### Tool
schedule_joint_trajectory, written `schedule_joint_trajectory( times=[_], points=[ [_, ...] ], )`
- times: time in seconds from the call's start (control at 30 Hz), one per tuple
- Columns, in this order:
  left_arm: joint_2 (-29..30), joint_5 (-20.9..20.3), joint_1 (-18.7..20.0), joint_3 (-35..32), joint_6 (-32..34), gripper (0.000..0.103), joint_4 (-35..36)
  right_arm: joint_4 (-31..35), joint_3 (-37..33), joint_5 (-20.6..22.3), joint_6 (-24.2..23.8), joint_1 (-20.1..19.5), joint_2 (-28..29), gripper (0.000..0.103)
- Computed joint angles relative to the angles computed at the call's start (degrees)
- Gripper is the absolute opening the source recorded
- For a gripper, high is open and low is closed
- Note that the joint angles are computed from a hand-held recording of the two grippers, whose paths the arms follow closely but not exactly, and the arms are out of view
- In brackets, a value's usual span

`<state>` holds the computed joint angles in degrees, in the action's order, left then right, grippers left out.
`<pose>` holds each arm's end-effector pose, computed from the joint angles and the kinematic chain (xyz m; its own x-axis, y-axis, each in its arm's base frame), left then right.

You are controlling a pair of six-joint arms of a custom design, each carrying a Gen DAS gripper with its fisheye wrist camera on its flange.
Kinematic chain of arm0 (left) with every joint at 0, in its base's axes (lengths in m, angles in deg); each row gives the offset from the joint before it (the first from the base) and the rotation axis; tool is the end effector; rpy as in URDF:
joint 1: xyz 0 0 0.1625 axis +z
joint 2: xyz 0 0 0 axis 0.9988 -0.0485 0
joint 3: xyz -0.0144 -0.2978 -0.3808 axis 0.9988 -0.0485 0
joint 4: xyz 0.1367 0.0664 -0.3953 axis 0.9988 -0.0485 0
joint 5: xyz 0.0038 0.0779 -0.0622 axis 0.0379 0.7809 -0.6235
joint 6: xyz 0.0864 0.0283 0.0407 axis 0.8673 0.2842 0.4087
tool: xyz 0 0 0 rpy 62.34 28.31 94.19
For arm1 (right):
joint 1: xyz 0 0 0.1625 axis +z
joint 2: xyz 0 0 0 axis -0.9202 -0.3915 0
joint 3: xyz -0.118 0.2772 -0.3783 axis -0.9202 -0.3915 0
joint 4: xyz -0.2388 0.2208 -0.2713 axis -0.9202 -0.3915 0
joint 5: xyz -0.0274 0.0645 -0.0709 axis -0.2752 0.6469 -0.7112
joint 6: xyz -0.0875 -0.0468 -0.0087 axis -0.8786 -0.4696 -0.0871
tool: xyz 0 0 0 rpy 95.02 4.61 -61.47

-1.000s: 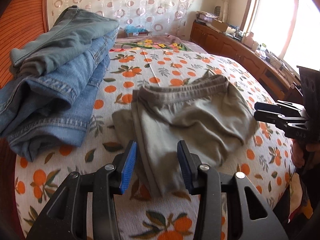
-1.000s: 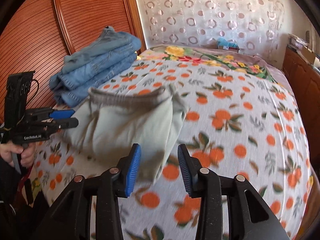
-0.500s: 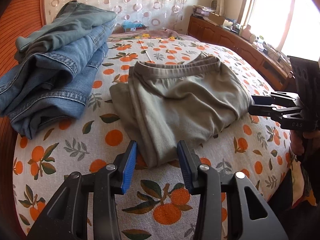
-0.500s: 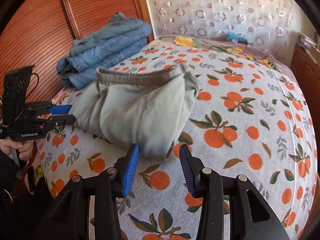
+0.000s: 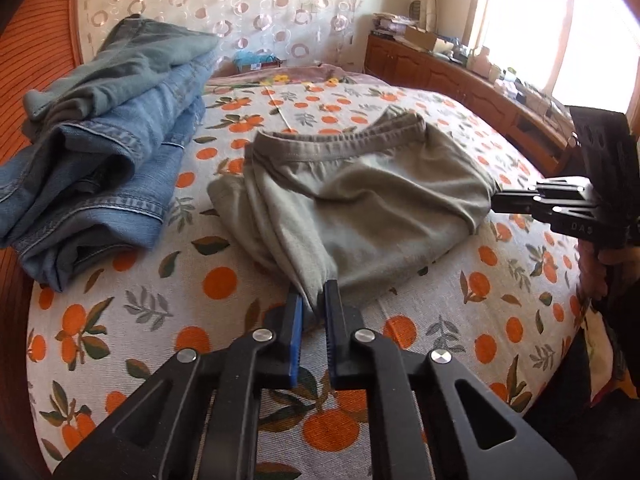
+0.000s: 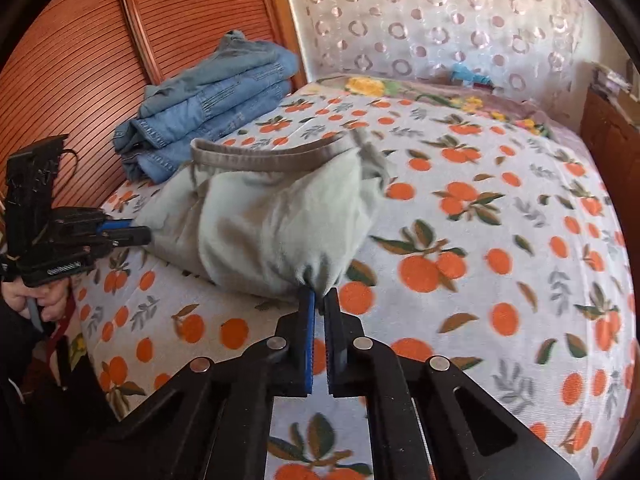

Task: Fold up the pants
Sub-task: 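Grasp the folded khaki pants bundle with the left gripper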

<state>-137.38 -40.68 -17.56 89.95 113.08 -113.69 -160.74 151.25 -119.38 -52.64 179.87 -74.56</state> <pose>0.0125 -0.4377 0.2678 -0.5748 0.6970 -0.4288 0.7993 0.5904 -0.1119 0.2150 -0.3184 0.0009 -0.7958 -0.1305 0.5913 -0.4927 0.7073 -0.5070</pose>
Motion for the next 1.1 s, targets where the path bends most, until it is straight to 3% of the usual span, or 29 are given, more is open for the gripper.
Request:
schedule_joint_trajectory(
  times=[0.4, 0.57, 0.67, 0.9, 1.1],
  points=[
    [-2.4, 1.0, 0.7, -0.4, 0.0, 0.013, 4.0, -2.8, 1.2, -1.4, -0.8, 0.9, 1.2, 0.002],
    [-3.1, 0.7, 0.0, -0.7, -1.7, 0.034, 3.3, -6.3, 3.6, -2.8, 1.6, 1.0, -0.2, 0.007],
    [-2.1, -0.2, -0.2, -1.4, -1.5, 0.042, 1.7, -6.6, 3.3, -3.8, 0.7, 1.8, -1.4, 0.02],
    [4.2, 1.6, -0.7, -5.1, -4.4, 0.043, -2.2, 2.4, -1.4, 0.7, -1.5, -0.7, -5.3, 0.045],
    [7.4, 3.1, -0.1, -6.9, -4.1, 0.043, -2.8, 13.5, -6.9, 3.9, -4.8, -4.3, -8.0, 0.051]
  ],
)
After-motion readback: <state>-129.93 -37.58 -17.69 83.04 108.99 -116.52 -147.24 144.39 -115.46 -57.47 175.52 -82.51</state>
